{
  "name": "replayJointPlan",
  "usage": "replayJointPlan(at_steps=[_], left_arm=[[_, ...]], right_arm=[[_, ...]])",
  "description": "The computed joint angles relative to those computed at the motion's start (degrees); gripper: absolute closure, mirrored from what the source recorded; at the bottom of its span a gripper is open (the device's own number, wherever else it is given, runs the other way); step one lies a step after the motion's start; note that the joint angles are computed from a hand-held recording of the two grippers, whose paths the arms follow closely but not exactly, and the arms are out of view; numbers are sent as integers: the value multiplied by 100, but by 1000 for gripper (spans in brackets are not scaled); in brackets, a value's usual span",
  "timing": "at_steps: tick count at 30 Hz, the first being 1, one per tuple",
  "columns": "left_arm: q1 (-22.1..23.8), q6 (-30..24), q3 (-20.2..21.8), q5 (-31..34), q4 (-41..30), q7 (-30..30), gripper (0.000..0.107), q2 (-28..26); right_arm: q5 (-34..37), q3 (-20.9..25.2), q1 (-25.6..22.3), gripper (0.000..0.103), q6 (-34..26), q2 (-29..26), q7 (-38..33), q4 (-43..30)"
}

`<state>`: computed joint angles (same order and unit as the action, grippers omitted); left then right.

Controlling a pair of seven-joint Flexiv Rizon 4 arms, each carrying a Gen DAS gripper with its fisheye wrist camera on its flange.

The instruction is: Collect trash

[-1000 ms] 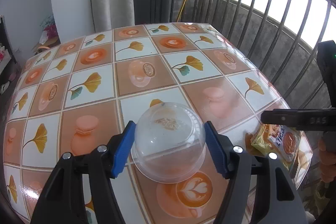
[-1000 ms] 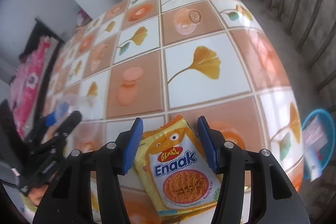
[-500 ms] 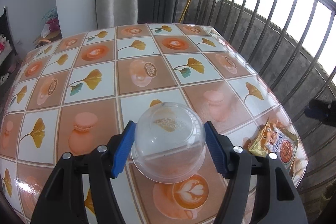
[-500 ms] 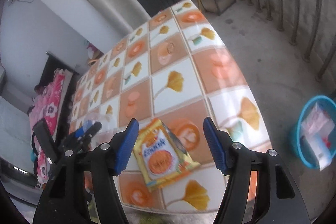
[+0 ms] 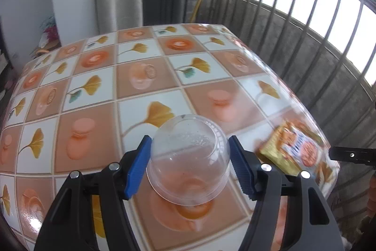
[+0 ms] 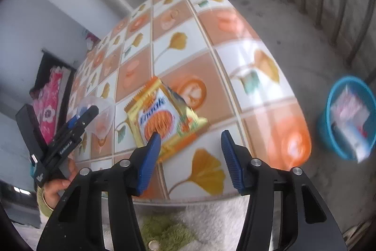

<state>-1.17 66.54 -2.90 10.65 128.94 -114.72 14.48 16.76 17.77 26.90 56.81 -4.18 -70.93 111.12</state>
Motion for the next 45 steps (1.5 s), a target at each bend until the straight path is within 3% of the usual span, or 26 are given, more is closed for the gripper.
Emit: replayJointPlan(at_steps=[6,13,17,23,26,28,29,35,40,45], left_arm=[[-345,281,12,-505,-27,454,42,-251],[-391,251,-199,-81,-328,385,42,-539],[-496,287,-123,-142,-363,421,42,-606],[-527,277,-94,-96,-388,365,42,-622],[-495,230,-71,-32,-363,275,42,-561],[-451,195,-59,22,-330,181,42,-499],[-431,181,-52,37,-311,146,42,-470],[-344,124,-65,99,-225,17,42,-339],[-315,97,-98,137,-216,-32,41,-309],[-295,134,-94,148,-190,-63,41,-299]], right_arm=[[442,35,-24,66,200,-200,-21,-134],[1306,138,-220,86,218,-442,-288,-441],[1413,143,-240,91,201,-485,-281,-500],[358,22,-82,88,581,-229,31,-126],[-148,-20,-18,75,671,-229,151,-75],[-584,-59,48,59,679,-288,276,-58],[-849,-90,96,59,694,-336,398,-48],[-2713,-321,448,59,677,-574,1214,141],[-4314,-485,624,64,603,-542,1843,453],[-4471,-356,541,75,415,-485,1880,482]])
